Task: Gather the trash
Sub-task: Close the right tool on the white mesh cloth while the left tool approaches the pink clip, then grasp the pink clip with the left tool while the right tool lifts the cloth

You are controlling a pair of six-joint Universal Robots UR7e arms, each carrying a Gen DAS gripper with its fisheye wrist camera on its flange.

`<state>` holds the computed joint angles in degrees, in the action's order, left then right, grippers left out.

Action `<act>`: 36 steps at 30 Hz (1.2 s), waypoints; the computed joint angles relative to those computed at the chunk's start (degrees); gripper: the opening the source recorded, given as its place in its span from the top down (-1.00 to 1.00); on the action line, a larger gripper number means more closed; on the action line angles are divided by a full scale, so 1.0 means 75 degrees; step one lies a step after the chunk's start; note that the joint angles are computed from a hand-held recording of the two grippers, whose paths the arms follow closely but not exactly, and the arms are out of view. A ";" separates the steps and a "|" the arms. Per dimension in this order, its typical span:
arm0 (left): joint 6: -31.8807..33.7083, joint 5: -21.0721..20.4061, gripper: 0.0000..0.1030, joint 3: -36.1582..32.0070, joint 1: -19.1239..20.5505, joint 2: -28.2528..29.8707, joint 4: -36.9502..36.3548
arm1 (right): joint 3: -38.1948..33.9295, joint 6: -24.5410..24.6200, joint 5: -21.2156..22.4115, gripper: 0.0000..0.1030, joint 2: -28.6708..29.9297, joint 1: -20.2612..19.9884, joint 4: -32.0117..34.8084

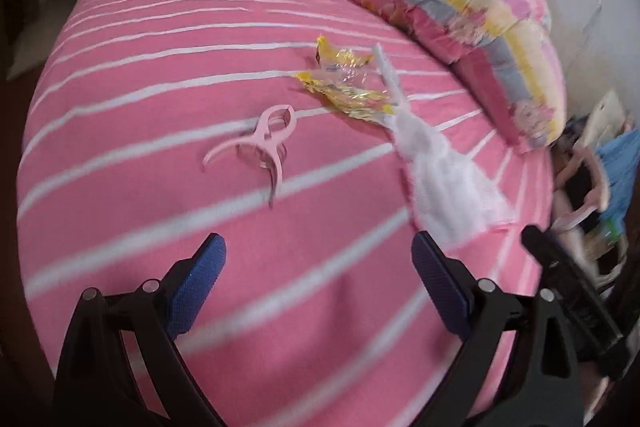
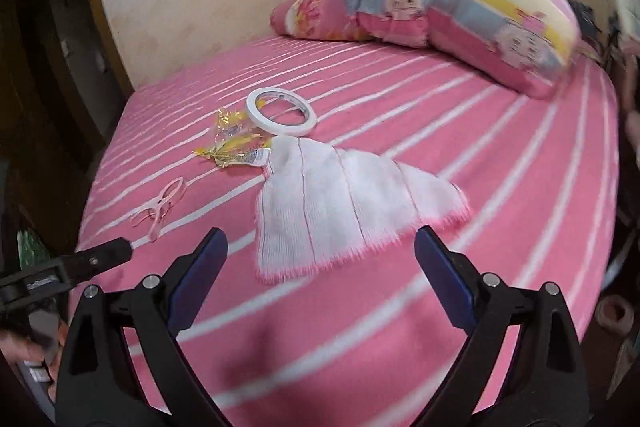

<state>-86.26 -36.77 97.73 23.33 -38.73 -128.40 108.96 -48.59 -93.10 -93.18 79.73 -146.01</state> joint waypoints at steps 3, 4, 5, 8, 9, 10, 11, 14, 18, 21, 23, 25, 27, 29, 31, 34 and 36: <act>0.0434 -0.0270 -0.57 -0.0235 0.0433 0.0087 0.0022 | -0.0225 -0.0116 -0.0140 -0.82 0.0495 0.0156 -0.0140; 0.0509 -0.0372 -0.44 -0.0355 0.0553 0.0131 0.0100 | -0.0352 -0.0031 -0.0229 -0.82 0.0735 0.0224 -0.0231; 0.0552 -0.0387 -0.43 -0.0416 0.0623 0.0156 0.0180 | -0.0444 0.0033 -0.0277 -0.82 0.0896 0.0260 -0.0259; 0.0572 -0.0292 -0.36 -0.0802 0.0734 0.0322 0.0796 | -0.0685 0.0210 -0.0590 -0.81 0.1370 0.0369 -0.0431; 0.0574 -0.0267 -0.32 -0.0901 0.0767 0.0362 0.0969 | -0.0767 0.0218 -0.0727 -0.80 0.1530 0.0396 -0.0491; 0.0522 -0.0223 -0.22 -0.0949 0.0804 0.0375 0.1094 | -0.0832 0.0172 -0.1010 -0.76 0.1717 0.0448 -0.0601; 0.0480 -0.0200 -0.08 -0.0993 0.0830 0.0384 0.1175 | -0.0872 0.0129 -0.1142 -0.67 0.1802 0.0469 -0.0586; 0.0106 -0.0080 0.27 -0.1074 0.0825 0.0373 0.1769 | -0.0964 0.0015 -0.1623 -0.49 0.2074 0.0525 -0.0641; 0.0079 0.0064 0.42 -0.1358 0.0779 0.0551 0.2436 | -0.1080 0.0112 -0.1940 -0.42 0.2250 0.0512 -0.0413; 0.0195 0.0107 0.75 -0.1328 0.0750 0.0588 0.2245 | -0.0942 -0.0024 -0.1949 -0.09 0.2182 0.0519 -0.0582; 0.0249 0.0101 0.89 -0.1168 0.0731 0.0531 0.1902 | -0.0862 -0.0064 -0.1924 0.35 0.2120 0.0523 -0.0609; 0.0263 0.0115 0.90 -0.0976 0.0707 0.0452 0.1539 | -0.0824 -0.0078 -0.1909 0.58 0.2060 0.0529 -0.0591; 0.0317 0.0134 0.90 -0.0879 0.0682 0.0425 0.1252 | -0.0837 -0.0021 -0.1834 0.70 0.2016 0.0525 -0.0487; 0.0481 0.0170 0.91 -0.0730 0.0625 0.0392 0.0797 | -0.0878 0.0145 -0.1596 0.75 0.1909 0.0491 -0.0239; 0.0656 0.0236 0.91 -0.0742 0.0563 0.0418 0.0616 | -0.0907 0.0284 -0.1360 0.76 0.1814 0.0474 -0.0042; 0.0852 0.0250 0.91 -0.0669 0.0440 0.0403 0.0162 | -0.0932 0.0512 -0.0869 0.76 0.1589 0.0431 0.0323; 0.0828 0.0234 0.92 -0.0598 0.0355 0.0380 -0.0001 | -0.0880 0.0621 -0.0611 0.76 0.1384 0.0410 0.0575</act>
